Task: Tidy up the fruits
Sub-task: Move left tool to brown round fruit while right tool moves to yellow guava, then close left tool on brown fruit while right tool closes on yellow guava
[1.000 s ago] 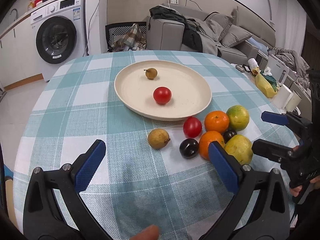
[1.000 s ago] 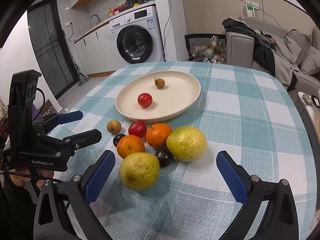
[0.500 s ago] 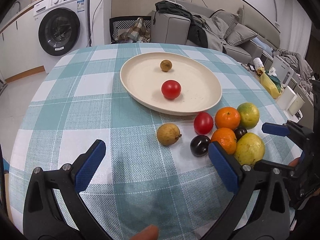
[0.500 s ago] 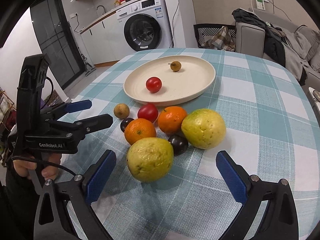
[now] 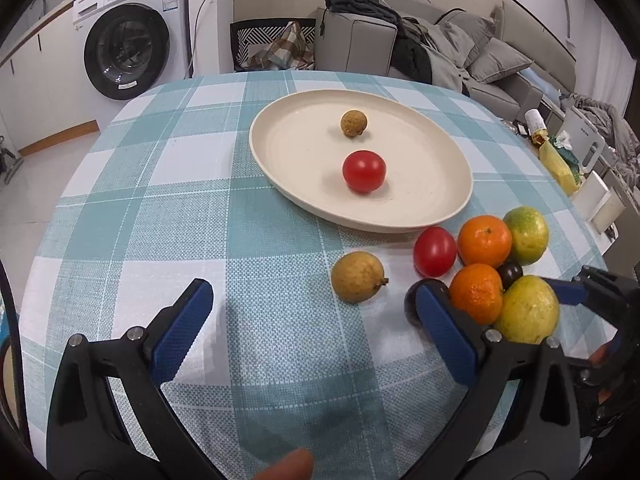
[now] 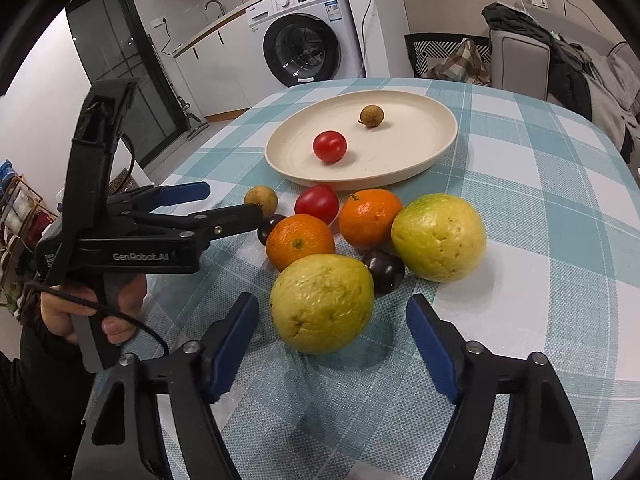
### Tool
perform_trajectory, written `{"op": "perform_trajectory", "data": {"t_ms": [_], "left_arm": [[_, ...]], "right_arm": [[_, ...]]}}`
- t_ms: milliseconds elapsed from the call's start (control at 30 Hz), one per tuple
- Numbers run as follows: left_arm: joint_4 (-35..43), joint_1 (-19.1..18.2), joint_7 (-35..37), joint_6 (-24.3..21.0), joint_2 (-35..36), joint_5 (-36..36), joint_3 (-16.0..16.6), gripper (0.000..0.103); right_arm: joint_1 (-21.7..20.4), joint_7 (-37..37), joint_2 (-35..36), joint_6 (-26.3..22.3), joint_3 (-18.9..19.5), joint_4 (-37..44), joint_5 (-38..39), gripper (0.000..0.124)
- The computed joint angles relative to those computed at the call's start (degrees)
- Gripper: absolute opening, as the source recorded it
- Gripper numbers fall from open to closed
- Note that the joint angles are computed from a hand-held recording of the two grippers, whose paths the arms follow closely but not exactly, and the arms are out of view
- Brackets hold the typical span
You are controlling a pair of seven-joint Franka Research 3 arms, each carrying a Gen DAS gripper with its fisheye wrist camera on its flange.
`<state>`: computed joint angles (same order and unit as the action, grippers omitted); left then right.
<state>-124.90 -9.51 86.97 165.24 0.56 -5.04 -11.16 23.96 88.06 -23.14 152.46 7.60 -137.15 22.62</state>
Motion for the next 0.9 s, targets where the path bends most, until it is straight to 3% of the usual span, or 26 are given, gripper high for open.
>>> {"op": "perform_trajectory", "data": {"t_ms": [200, 733, 867, 900], "left_arm": [[1.6, 0.25, 8.49, -1.18, 0.86, -9.37, -0.72, 0.089], [1.67, 0.34, 14.02, -2.24, 0.82, -14.85, -0.62, 0.068], [2.18, 0.11, 15.49, -2.88, 1.34, -14.41, -1.03, 0.047], [2.01, 0.05, 15.94, -2.64, 1.28, -14.28, -1.15, 0.035]], "right_arm": [[0.92, -1.82, 0.15, -0.25, -0.58, 0.02, 1.64, 0.07], [1.02, -3.37, 0.23, -0.59, -0.7, 0.04, 2.96, 0.066], [0.98, -3.1, 0.01, -0.62, -0.44, -0.13, 2.85, 0.061], [1.05, -3.13, -0.02, -0.55, -0.46, -0.18, 2.94, 0.059]]}}
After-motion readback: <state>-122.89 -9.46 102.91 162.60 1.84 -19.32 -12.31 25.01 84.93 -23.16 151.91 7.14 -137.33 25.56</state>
